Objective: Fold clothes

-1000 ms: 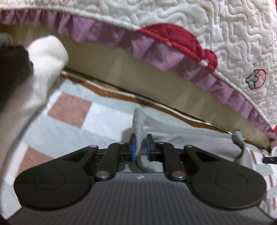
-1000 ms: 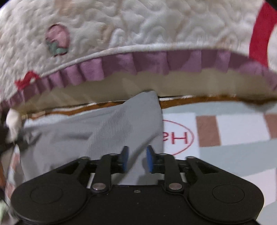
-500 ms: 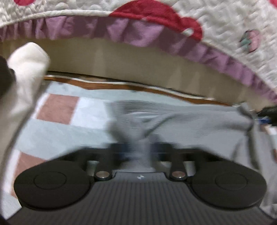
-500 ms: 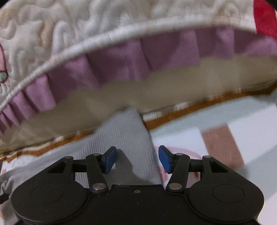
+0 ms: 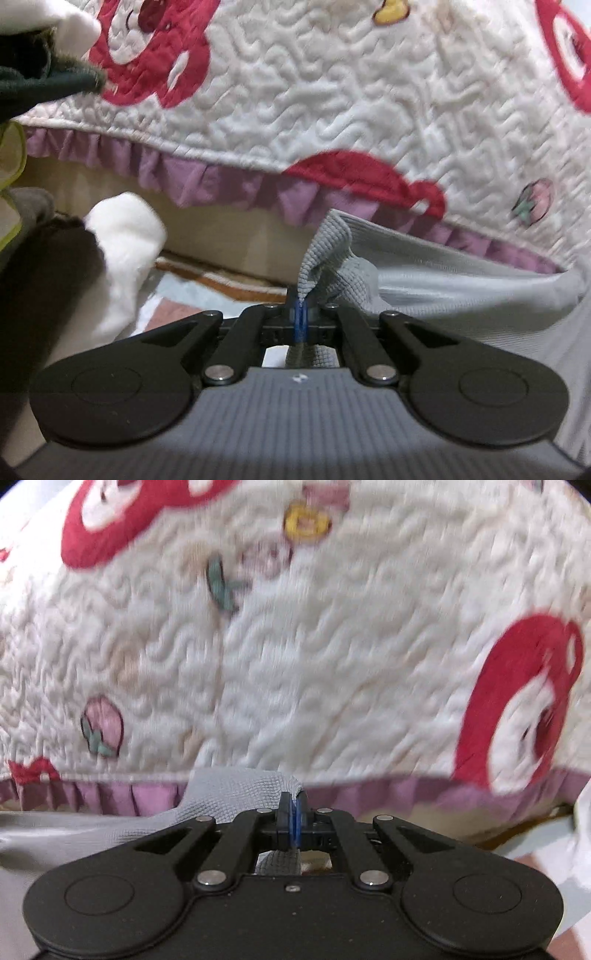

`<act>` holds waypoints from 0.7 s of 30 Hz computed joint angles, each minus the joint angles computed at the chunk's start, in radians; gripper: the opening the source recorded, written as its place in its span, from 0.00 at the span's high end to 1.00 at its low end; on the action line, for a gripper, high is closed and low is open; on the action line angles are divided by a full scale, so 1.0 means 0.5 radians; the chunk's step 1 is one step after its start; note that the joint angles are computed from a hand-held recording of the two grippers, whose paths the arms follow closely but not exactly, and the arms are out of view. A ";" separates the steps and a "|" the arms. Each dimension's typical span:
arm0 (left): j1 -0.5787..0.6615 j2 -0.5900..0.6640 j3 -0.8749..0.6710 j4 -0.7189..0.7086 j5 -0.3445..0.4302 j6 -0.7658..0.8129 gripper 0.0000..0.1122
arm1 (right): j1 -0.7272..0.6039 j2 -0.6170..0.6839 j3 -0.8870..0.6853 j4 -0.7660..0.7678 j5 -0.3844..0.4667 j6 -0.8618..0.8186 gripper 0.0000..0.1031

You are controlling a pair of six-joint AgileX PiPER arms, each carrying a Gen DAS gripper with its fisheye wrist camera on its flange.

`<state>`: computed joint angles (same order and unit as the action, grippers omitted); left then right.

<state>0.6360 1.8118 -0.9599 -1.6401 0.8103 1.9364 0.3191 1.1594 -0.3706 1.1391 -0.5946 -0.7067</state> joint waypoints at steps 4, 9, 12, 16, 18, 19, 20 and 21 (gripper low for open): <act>0.041 0.101 -0.164 0.311 0.173 -0.469 0.99 | 0.084 -0.094 0.006 0.269 -0.105 -0.409 0.98; 0.008 0.235 -0.351 0.716 0.310 -0.949 0.99 | -0.048 -0.041 0.064 0.562 -0.032 -0.605 0.98; -0.043 0.247 -0.367 0.828 0.302 -0.983 0.99 | -0.153 0.083 0.124 0.626 0.075 -0.695 0.98; -0.080 0.245 -0.347 0.870 0.371 -0.917 0.94 | -0.198 0.202 0.164 0.592 0.121 -0.653 0.98; -0.107 0.234 -0.314 0.890 0.389 -0.864 0.88 | -0.225 0.229 0.192 0.525 0.146 -0.570 0.98; -0.127 0.225 -0.286 0.889 0.379 -0.839 0.83 | -0.238 0.242 0.206 0.489 0.158 -0.526 0.97; -0.148 0.217 -0.256 0.885 0.364 -0.815 0.81 | -0.294 0.223 0.221 0.404 0.214 -0.464 0.97; -0.171 0.213 -0.227 0.873 0.335 -0.790 0.76 | -0.365 0.194 0.236 0.293 0.284 -0.386 0.97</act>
